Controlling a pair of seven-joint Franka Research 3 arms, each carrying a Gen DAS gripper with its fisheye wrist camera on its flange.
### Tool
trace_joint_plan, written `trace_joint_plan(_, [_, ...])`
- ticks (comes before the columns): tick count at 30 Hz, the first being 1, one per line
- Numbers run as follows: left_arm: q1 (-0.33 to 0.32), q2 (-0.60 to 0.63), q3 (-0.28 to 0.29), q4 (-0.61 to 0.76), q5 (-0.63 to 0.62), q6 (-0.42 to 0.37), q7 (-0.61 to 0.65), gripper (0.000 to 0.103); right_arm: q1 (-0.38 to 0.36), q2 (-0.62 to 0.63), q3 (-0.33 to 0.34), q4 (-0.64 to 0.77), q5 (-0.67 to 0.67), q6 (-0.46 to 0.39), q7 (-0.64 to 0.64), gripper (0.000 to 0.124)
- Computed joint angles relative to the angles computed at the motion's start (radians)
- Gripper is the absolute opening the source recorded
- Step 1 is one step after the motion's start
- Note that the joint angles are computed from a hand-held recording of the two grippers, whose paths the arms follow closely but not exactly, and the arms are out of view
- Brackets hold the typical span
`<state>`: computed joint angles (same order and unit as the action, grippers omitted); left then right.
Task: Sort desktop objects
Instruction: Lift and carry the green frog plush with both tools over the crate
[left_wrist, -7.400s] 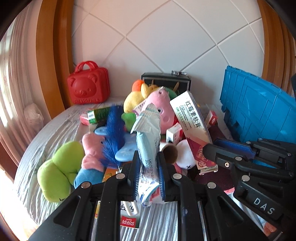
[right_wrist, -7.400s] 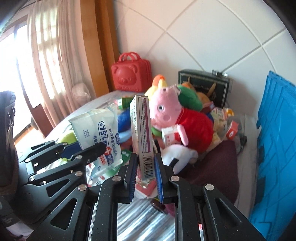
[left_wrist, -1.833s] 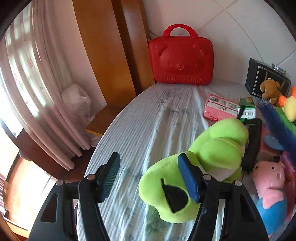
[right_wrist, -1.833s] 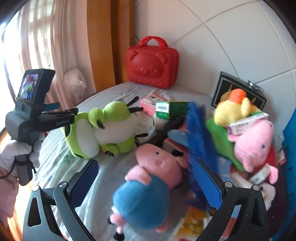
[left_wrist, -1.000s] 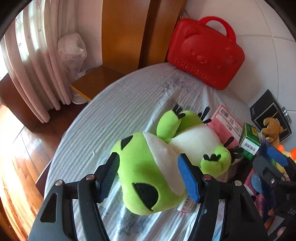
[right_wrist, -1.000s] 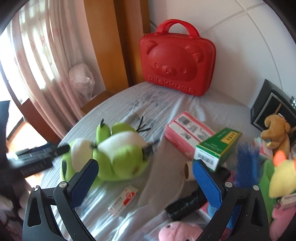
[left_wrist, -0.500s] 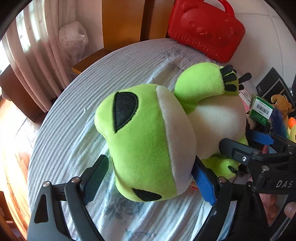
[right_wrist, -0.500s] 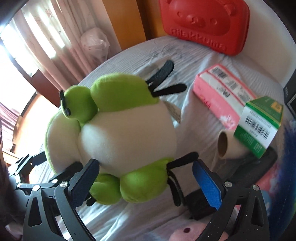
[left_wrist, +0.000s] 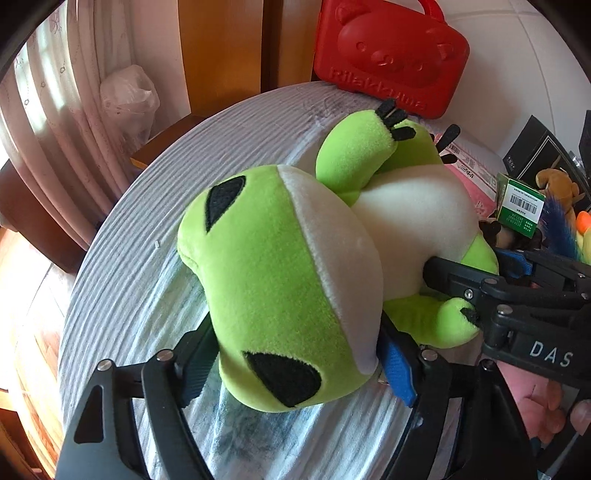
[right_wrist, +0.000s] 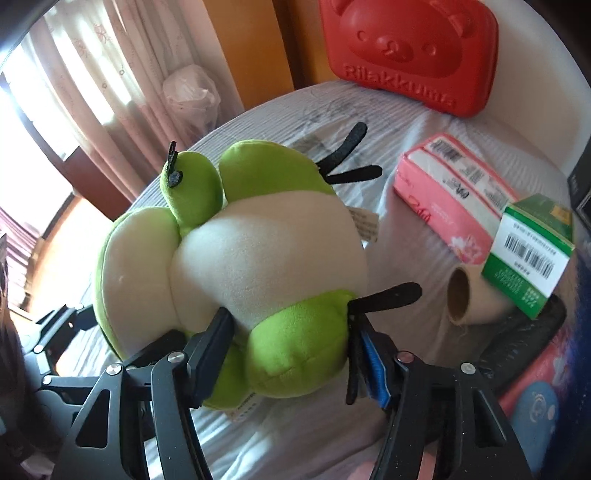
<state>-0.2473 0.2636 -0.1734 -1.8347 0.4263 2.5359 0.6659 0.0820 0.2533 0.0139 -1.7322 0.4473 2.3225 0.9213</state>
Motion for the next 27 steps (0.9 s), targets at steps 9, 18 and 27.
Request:
trace_joint_plan(9, [0.001, -0.103, -0.006, -0.100, 0.024, 0.062, -0.007, 0.067, 0.009, -0.117, -0.005, -0.122, 0.006, 0.033, 0.006, 0.045])
trace_joint_plan(18, [0.011, -0.245, -0.025, -0.167, 0.160, 0.187, -0.038, 0.067, 0.023, -0.346, -0.026, -0.289, 0.093, 0.168, -0.014, 0.044])
trace_joint_plan(27, [-0.006, -0.287, -0.070, -0.134, 0.169, 0.368, 0.107, 0.067, -0.009, -0.614, -0.044, -0.475, 0.005, 0.365, 0.130, 0.044])
